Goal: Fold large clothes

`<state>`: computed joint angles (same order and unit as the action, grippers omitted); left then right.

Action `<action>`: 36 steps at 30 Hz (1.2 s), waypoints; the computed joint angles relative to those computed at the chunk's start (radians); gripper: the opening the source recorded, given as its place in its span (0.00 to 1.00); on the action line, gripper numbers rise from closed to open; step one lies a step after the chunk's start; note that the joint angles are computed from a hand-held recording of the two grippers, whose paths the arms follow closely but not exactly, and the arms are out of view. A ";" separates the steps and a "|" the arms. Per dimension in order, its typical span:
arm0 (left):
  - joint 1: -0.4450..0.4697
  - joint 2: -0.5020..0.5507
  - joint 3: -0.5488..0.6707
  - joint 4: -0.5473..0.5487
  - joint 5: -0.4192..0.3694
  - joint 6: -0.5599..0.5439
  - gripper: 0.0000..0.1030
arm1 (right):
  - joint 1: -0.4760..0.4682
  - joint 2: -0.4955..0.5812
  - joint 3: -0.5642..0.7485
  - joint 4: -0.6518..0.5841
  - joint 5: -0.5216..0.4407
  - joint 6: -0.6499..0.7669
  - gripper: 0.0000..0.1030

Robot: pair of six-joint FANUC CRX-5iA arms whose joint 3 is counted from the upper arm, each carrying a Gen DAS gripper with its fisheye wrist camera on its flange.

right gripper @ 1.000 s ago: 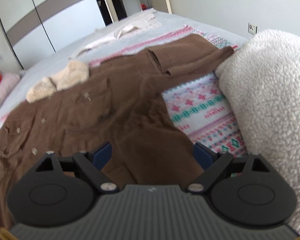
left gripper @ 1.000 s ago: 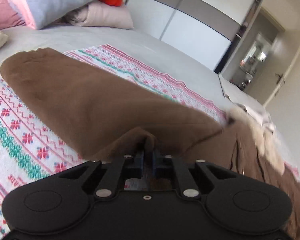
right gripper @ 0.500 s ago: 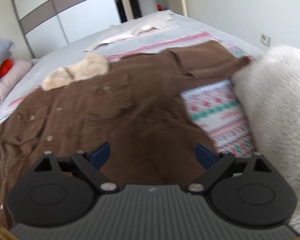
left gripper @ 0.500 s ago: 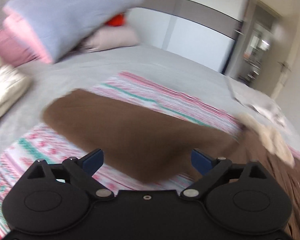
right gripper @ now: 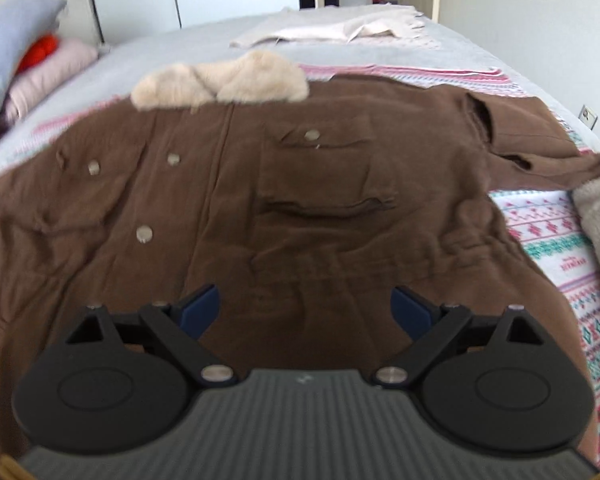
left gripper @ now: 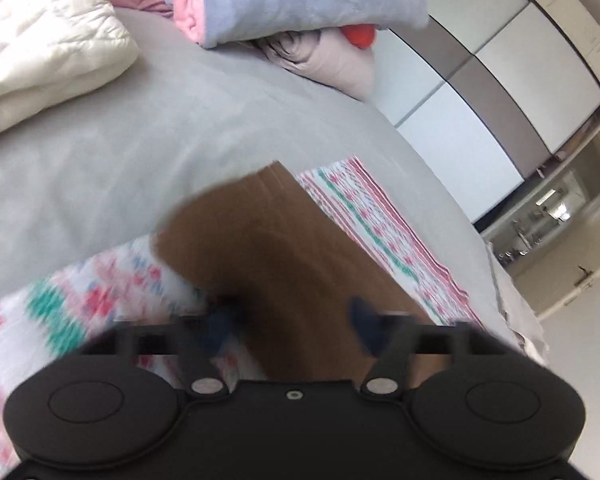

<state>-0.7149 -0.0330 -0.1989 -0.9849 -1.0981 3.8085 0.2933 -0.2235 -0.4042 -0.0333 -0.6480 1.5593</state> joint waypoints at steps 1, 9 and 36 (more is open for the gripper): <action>0.007 0.036 0.050 0.011 -0.054 -0.074 0.04 | 0.017 0.006 -0.010 0.032 0.010 -0.026 0.91; -0.159 0.260 0.300 -0.308 -0.591 -0.230 0.05 | 0.057 0.036 -0.052 0.146 0.070 -0.143 0.91; 0.262 0.447 0.543 0.473 0.269 -1.457 0.93 | 0.014 0.486 0.671 -0.254 -0.151 0.336 0.97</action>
